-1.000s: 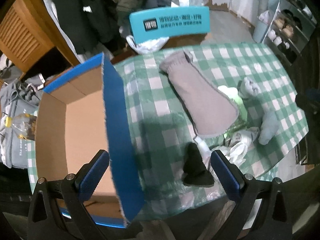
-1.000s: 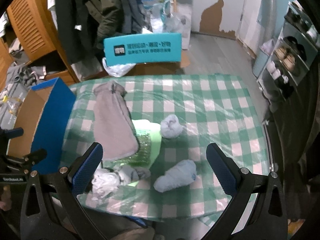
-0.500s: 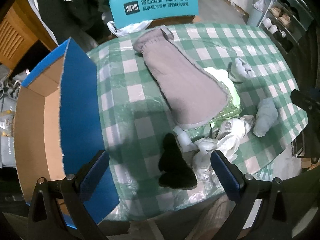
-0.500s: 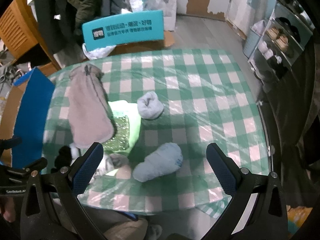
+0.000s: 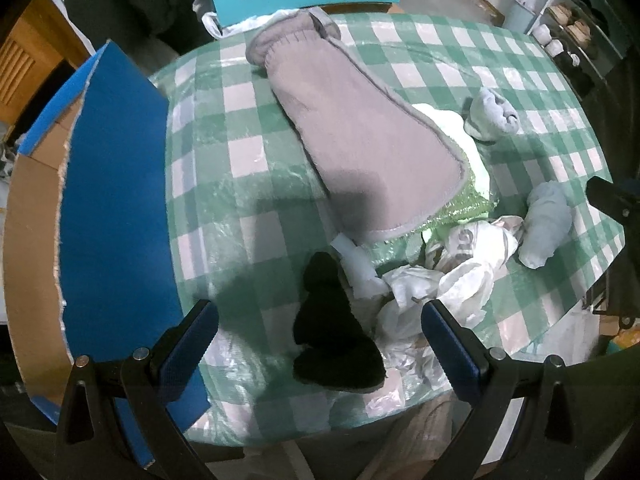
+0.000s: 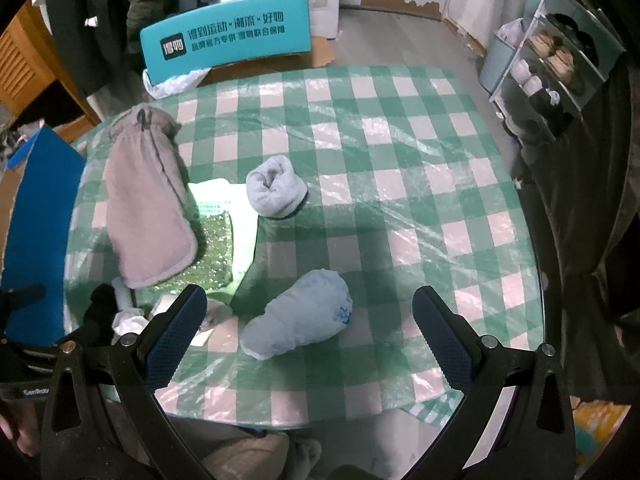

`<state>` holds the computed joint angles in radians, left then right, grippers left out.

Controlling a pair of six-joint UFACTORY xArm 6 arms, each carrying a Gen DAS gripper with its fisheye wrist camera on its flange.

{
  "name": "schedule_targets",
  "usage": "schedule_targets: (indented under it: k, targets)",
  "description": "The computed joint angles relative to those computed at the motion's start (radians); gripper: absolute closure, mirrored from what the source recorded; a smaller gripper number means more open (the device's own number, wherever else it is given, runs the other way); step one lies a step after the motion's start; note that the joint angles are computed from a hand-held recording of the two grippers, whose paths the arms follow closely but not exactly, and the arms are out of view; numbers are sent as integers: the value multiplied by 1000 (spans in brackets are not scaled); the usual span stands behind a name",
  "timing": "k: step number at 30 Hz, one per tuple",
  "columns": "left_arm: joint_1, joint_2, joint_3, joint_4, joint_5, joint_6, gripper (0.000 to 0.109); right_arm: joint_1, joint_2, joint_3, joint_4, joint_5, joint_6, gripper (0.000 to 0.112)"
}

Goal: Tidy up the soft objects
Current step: 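Lower the left tool toward the black sock while the right tool approaches the light blue sock, then close the left gripper on the black sock while the right gripper closes on the light blue sock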

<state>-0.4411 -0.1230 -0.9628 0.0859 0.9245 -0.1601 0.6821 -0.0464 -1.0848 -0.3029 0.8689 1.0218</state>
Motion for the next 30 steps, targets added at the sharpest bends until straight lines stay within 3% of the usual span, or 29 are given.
schedule_targets:
  k: [11, 22, 24, 28, 30]
  targets:
    - [7, 38, -1, -39, -8, 17, 6, -12, 58, -18, 79, 12, -60, 11]
    - [66, 68, 3, -150, -14, 62, 7, -19, 110, -49, 121, 53, -100, 11]
    - [78, 77, 3, -188, -13, 83, 12, -21, 117, -54, 127, 55, -105, 11]
    - [79, 96, -7, -200, 12, 91, 36, -23, 131, -58, 144, 55, -118, 11]
    - [73, 103, -13, -205, 26, 88, 40, -22, 137, -63, 147, 60, -122, 11]
